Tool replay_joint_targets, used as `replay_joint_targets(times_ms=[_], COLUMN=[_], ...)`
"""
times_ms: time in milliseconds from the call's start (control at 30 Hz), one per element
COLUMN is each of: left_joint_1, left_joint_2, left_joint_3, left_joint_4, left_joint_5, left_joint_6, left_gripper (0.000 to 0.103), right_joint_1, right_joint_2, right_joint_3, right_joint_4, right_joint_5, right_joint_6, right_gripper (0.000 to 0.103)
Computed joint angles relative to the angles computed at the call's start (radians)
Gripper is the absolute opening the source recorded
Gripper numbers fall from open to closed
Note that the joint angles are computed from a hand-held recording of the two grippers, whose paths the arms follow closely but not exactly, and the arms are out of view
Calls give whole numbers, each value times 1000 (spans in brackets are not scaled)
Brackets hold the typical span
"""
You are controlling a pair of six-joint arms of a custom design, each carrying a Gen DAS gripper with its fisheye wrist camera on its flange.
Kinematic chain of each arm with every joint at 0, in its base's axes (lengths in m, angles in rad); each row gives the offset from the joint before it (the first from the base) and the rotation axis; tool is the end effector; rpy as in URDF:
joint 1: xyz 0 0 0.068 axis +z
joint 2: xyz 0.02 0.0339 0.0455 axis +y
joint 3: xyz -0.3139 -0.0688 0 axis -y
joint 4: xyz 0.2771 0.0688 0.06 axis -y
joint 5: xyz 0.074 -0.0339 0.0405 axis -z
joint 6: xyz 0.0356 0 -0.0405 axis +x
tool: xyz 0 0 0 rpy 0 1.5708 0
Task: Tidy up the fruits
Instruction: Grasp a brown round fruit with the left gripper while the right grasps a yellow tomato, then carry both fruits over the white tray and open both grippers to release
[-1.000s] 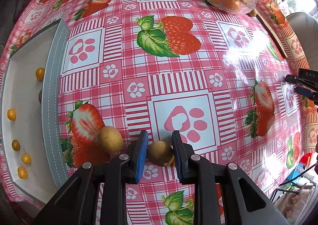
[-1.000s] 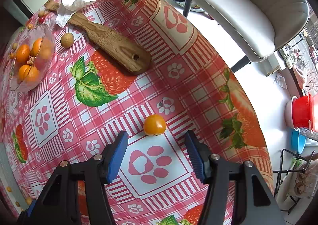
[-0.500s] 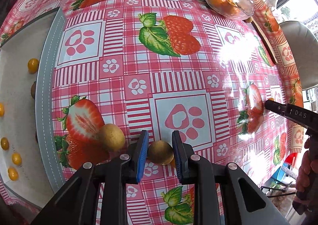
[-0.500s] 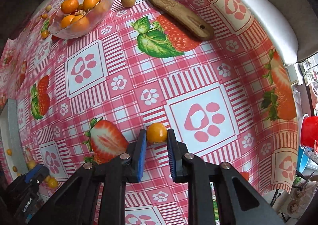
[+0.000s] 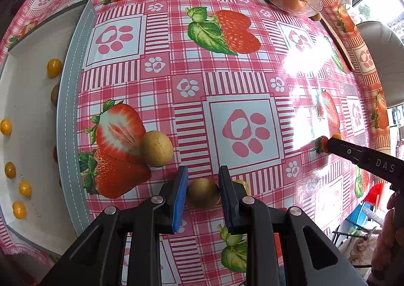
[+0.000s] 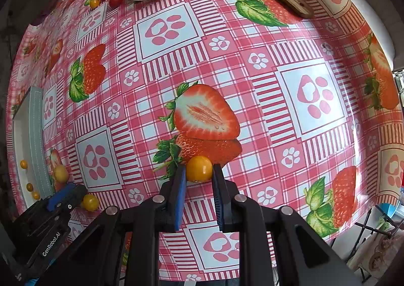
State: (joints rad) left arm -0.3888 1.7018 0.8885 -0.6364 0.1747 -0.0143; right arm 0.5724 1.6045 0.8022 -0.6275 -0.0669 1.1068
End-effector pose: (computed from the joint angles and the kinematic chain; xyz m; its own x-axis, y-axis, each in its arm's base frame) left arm 0.2828 -0.1225 0.1563 -0.9241 0.3633 -0.1183 0.3796 0.9086 -0.1742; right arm 0.2355 0.1546 0.1613 -0.8628 0.5055 -0.0037 0.4989 0.8526 0.1553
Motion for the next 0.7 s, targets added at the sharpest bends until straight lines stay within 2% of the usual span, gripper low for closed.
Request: replay_joint_targets(times_ms=[33, 100, 133, 167, 233, 300, 367, 567, 700], left_joint_1=[4, 8, -9, -16, -31, -35, -32, -6, 51], left_joint_2=[-8, -34, -44, -60, -93, -115, -125, -137, -158], left_joint_3=[-9, -38, -51, -72, -115, -138, -139, -139, -105], left_joint_4=[0, 6, 15, 26, 55, 64, 56, 21, -42], left_joint_5=[-2, -13, -33, -51, -78, -76, -55, 10, 53], left_joint_6=[8, 22, 8, 3, 12, 20, 33, 52, 83], left_gripper=[27, 38, 55, 57, 56, 51, 29, 27, 27], right_joint_1=[17, 52, 64, 80, 91, 85, 82, 112, 125], right_joint_2=[10, -15, -9, -2, 8, 17, 2, -5, -19], right_joint_3=[16, 14, 21, 34, 53, 66, 66, 85, 107], right_joint_4=[-7, -27, -28, -34, -44, -48, -63, -88, -112], right_joint_5=[2, 7, 8, 10, 12, 12, 11, 19, 26], right_joint_6=[13, 45, 56, 70, 78, 70, 63, 98, 103], right_gripper=[22, 22, 22, 22, 22, 22, 22, 22, 22])
